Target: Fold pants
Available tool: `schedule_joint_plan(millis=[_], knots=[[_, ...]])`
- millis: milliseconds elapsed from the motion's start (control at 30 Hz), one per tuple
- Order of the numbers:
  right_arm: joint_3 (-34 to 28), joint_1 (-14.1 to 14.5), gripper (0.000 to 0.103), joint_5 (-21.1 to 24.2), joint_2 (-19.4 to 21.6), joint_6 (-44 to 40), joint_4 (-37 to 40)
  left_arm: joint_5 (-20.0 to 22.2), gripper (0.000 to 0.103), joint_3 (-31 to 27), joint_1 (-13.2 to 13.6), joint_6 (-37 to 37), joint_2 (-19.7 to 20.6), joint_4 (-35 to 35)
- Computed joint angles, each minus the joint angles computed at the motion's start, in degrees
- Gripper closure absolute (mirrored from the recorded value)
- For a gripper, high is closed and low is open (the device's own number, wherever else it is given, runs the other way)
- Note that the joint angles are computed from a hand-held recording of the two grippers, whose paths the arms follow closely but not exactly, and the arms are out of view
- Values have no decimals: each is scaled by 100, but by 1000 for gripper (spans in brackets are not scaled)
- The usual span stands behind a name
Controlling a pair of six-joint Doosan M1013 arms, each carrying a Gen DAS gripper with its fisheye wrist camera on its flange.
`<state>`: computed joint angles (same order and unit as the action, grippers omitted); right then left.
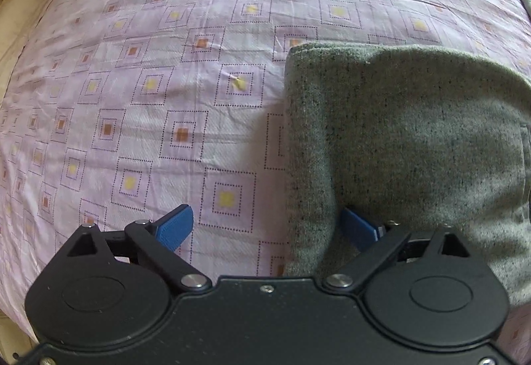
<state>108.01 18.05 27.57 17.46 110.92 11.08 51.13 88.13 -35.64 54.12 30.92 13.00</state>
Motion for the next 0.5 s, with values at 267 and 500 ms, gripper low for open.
schedule_joint_plan(millis=[267,500], knots=[[-1,9,8,-128,56,-288,273,-348,7,234,150,-174,-123,-624],[-41,-47,27,43,50,-791,641,-585,26,327,217,-204,-199,-1116]])
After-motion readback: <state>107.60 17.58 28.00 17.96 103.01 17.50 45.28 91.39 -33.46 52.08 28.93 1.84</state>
